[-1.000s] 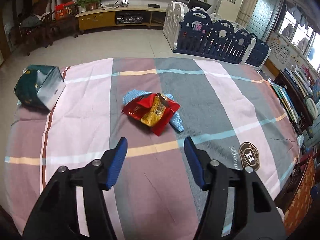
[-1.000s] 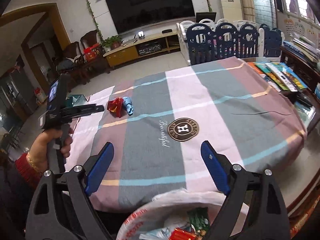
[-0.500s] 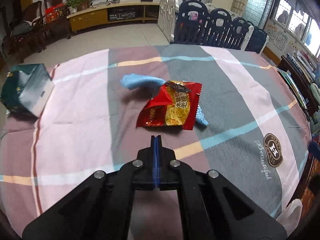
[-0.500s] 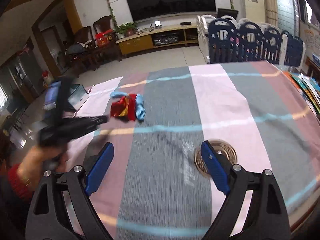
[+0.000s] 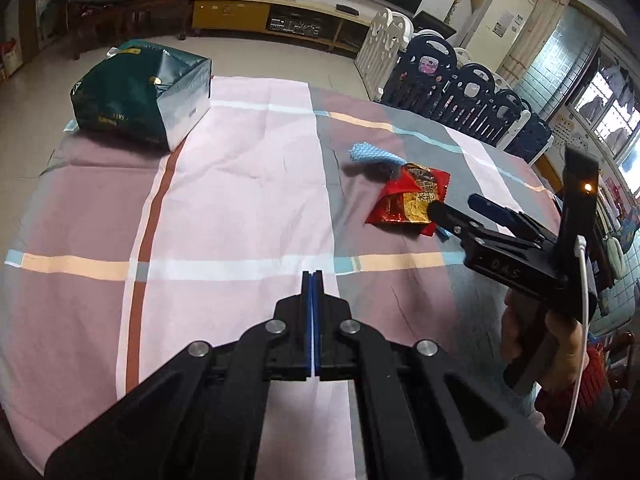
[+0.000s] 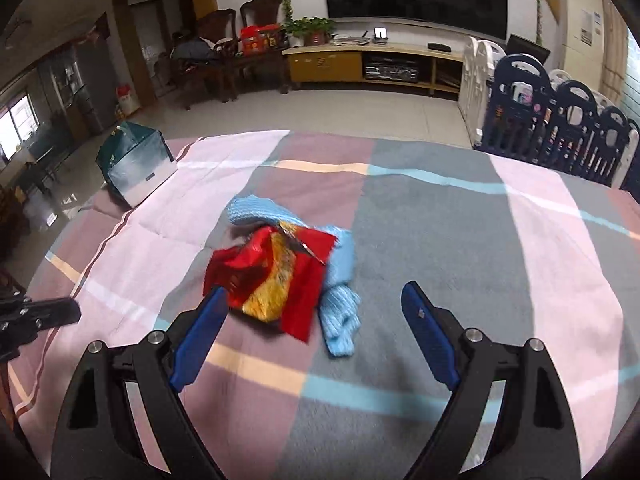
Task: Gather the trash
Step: 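Grasp the red snack wrapper with the right gripper while the left grasps the blue glove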
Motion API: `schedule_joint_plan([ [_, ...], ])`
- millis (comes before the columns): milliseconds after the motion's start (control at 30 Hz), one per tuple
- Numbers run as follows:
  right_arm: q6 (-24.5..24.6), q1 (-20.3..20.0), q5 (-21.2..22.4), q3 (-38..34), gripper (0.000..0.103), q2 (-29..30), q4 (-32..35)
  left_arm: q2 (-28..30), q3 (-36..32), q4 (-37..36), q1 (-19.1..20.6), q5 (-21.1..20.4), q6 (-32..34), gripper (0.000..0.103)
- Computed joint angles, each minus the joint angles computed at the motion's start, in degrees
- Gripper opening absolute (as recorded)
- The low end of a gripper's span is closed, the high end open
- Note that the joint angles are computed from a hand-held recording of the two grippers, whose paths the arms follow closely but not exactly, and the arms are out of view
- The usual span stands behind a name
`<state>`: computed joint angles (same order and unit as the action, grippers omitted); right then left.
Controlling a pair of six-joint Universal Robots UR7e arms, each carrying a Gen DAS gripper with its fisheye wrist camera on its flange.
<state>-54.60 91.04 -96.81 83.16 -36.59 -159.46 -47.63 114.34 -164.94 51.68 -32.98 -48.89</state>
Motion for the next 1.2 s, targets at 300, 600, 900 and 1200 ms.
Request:
schedule_joint_plan([
  [300,4.73,-0.5,0.62,-4.0,0.018,1.56,9.96,0.27,-0.2,-0.63,0.3,-0.59,0.61,0.001],
  [600,0.61,-2.8,1.42,12.42,0.016,-15.21,21.41,-0.05,0.83,-4.22,1.08,-2.81,0.42,0.006],
  [900,-0.31,-3.94,-3.35,23.75,0.036,-23.17,10.72,3.35,-1.68,-5.26,0.72,-5.34,5.55,0.046],
  [1200,0.76,-4.73,-2.97,26.7,0.004,-27.51,12.28,5.21,-2.91,-9.11,-0.16,-8.4,14.44,0.061],
])
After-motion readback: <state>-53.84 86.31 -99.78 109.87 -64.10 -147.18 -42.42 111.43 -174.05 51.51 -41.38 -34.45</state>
